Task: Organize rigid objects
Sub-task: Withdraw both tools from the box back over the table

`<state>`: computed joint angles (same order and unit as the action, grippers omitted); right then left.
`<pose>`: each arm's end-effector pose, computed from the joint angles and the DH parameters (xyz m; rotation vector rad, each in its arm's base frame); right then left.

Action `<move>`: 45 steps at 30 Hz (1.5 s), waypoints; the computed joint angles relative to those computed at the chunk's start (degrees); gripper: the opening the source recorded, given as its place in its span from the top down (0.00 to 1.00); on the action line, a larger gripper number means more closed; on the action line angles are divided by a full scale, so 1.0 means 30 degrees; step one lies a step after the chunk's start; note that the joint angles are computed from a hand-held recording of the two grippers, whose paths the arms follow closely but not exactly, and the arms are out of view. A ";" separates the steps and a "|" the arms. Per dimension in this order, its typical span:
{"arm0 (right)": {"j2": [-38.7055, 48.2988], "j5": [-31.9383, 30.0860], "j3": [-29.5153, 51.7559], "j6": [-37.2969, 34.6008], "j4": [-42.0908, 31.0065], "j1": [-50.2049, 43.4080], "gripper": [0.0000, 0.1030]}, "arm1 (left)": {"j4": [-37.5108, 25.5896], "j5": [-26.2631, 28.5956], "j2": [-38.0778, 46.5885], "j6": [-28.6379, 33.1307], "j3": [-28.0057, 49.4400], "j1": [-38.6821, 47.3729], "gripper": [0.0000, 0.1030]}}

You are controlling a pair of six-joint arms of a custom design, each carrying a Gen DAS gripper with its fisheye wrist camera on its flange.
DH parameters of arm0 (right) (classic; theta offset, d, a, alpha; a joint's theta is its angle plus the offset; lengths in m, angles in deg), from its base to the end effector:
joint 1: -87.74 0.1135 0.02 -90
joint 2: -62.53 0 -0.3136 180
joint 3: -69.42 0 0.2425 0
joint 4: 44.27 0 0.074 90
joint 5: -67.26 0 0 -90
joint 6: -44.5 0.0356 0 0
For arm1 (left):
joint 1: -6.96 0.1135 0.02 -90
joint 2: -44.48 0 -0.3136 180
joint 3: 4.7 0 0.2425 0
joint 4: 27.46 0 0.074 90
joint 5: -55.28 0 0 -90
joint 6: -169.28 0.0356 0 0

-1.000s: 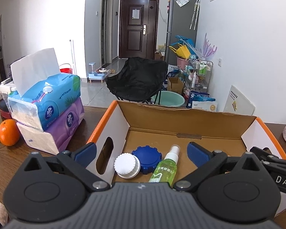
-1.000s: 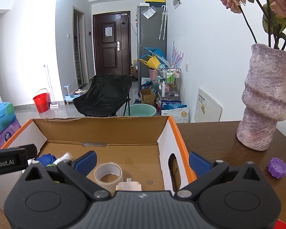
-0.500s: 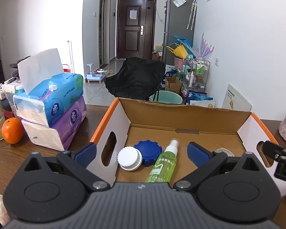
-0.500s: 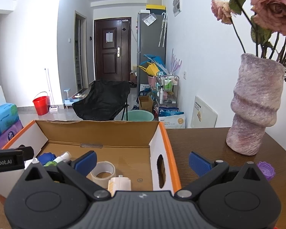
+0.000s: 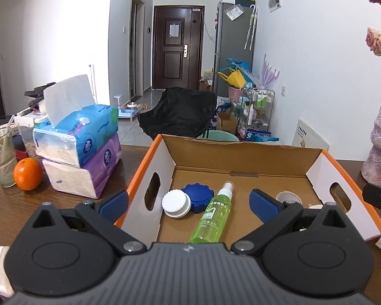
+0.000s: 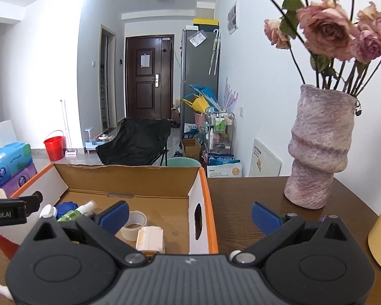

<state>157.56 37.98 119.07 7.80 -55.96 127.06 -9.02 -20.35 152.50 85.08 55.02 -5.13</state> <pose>0.2266 0.1455 0.1766 0.5825 1.9279 -0.3788 0.3623 -0.0866 0.1766 0.4746 2.0362 -0.3287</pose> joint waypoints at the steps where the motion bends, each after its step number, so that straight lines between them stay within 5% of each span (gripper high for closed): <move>1: -0.0044 0.0232 0.0000 0.0380 -0.0319 0.0276 0.00 | 0.0076 0.0214 -0.0172 0.0070 -0.0241 0.0112 0.00; 10: 0.0224 0.1730 0.0602 0.5347 -0.5106 0.2807 0.00 | 0.1411 0.1555 -0.1698 0.0723 -0.2872 0.1183 0.00; 28: 0.3021 0.0950 0.3619 2.0294 -1.8770 0.8421 0.00 | 0.1340 0.4008 -0.4359 0.2595 -0.6408 0.4424 0.00; 45: 0.5752 -0.2135 0.5552 2.8932 -2.5051 1.3162 0.00 | -0.0688 0.7136 -0.6329 0.6010 -0.8519 0.8890 0.00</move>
